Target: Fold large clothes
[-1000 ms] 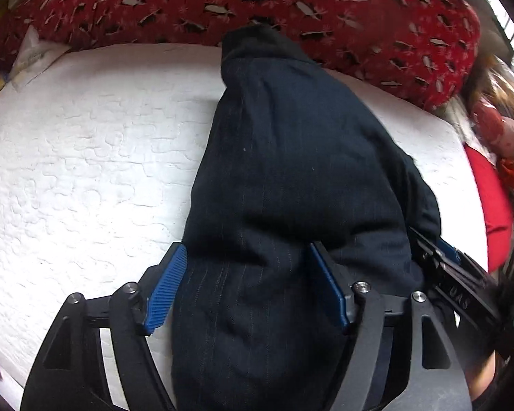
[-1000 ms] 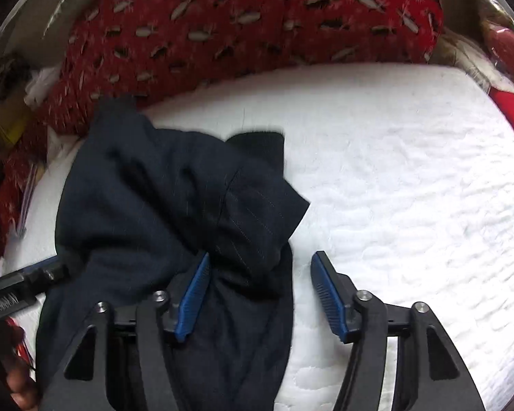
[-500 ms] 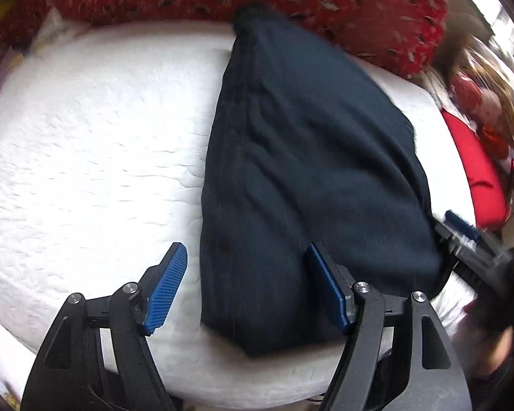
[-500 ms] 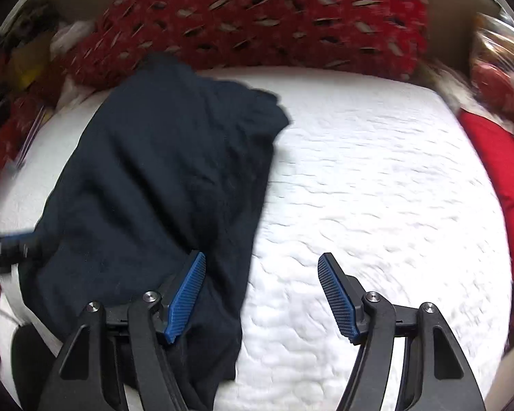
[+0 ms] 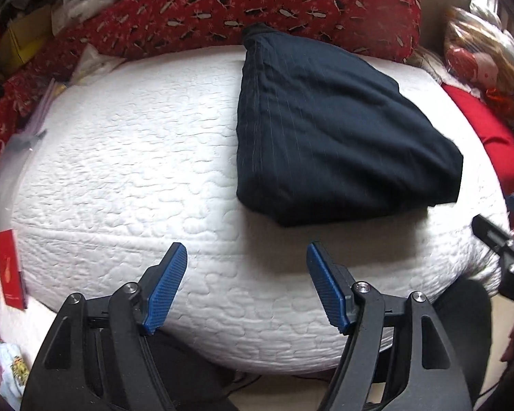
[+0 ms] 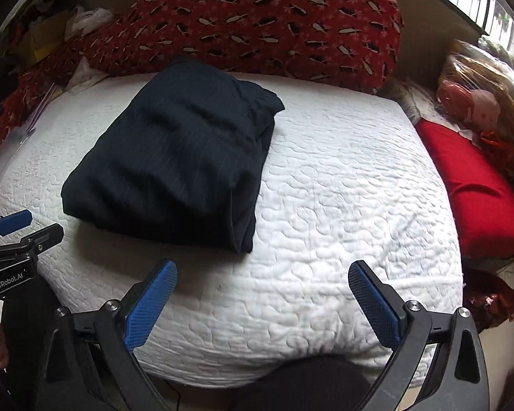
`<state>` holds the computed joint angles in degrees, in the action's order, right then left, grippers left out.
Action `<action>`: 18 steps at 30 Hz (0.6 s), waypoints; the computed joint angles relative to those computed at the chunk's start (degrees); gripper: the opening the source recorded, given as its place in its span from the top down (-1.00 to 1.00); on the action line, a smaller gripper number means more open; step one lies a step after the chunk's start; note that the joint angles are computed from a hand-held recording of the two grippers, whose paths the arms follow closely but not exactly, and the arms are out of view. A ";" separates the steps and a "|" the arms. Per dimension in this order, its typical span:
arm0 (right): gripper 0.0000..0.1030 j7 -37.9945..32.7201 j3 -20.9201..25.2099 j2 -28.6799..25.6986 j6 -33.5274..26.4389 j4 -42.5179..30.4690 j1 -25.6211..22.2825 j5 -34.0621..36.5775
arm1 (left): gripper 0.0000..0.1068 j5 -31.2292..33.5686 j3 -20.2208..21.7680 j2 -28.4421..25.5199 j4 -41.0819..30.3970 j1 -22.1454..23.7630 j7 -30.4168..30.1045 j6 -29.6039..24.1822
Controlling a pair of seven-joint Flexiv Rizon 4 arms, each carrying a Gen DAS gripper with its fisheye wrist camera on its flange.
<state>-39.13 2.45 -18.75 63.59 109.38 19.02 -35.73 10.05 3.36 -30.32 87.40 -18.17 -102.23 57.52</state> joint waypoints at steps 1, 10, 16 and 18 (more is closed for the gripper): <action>-0.96 1.48 -0.50 0.84 0.43 1.09 0.29 -1.04 | -0.35 0.93 0.57 0.22 0.23 -0.62 -0.74 0.46; -0.97 12.31 -1.63 5.26 3.87 6.33 -0.84 -11.40 | -0.36 3.24 0.34 1.75 1.34 -2.49 -3.02 1.18; -0.97 13.26 -0.64 5.57 4.47 6.66 -2.12 -12.54 | -0.36 3.29 -0.45 2.50 1.76 -2.91 -2.86 0.71; -0.97 14.26 -0.78 5.70 4.79 6.70 -2.19 -13.48 | -0.36 3.18 -0.72 2.74 1.95 -2.95 -2.64 1.01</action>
<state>-24.86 1.67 -13.05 68.38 116.08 16.83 -49.21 13.23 2.64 -27.59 89.35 -21.12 -104.86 58.53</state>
